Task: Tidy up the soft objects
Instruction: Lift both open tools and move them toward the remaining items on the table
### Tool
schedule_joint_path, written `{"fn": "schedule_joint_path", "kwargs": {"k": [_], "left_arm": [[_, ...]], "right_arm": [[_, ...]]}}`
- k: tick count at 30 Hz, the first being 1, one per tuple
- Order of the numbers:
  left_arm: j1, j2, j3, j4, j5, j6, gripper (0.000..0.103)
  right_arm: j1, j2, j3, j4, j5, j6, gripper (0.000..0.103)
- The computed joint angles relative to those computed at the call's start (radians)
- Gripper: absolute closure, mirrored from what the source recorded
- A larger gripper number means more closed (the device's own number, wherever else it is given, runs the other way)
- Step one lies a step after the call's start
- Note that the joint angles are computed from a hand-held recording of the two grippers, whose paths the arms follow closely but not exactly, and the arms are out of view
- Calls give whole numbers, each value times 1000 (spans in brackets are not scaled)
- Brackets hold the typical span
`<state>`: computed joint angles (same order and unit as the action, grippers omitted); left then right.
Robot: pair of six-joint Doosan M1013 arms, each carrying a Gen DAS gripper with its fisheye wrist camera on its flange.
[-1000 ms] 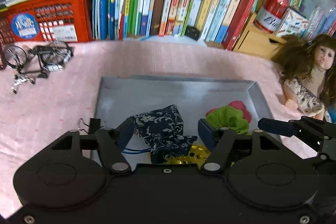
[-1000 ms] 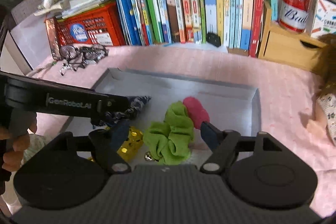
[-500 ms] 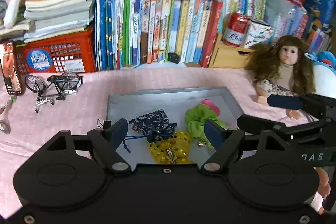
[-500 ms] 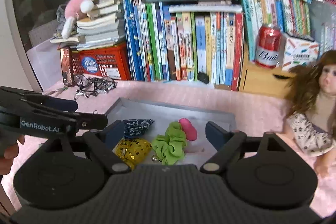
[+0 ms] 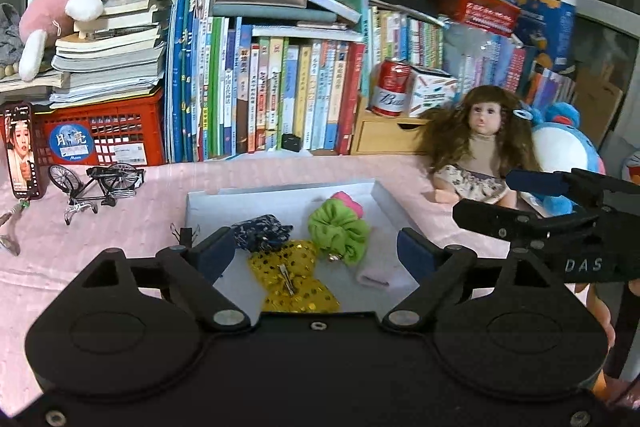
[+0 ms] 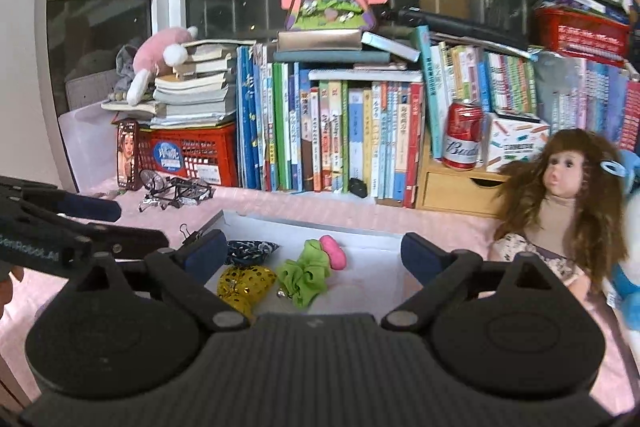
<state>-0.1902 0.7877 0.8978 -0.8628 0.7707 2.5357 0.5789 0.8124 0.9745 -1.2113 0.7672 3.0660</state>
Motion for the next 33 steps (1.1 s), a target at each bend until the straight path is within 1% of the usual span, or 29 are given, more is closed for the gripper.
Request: {"fn": "schedule_joint_path", "kwargs": {"k": [2,4,5,8,13,17,23,27,30,33], "left_arm": [[6,-21,47,-47,-13,46,15],[12,-44,104,-110,-44,102,14],[16,-57,136,-150,-64,142,11],[23,-87,221,-262,-106,269,10],[36,-125,327,-406,-132,412,10],[47,-148,394,-482,-136,504,9],[59,-181,502,-672,-187,725,4],[64,-189,552,-741,-228,801,3],[68,-187,570,-772,-279,811,3],[72,-182,581,-842,-331,853,3]], "right_arm": [[8,-10,25,-34,10,42,5],[17,-21,55,-74,22,96,5],[21,-25,69,-92,30,121,5],[36,-33,105,-141,67,185,4],[62,-34,145,-182,149,253,3],[82,-34,176,-211,204,306,2],[104,-29,211,-243,260,374,0],[113,-15,220,-237,285,386,0],[119,-1,218,-226,311,401,0],[122,9,217,-210,331,412,0]]}}
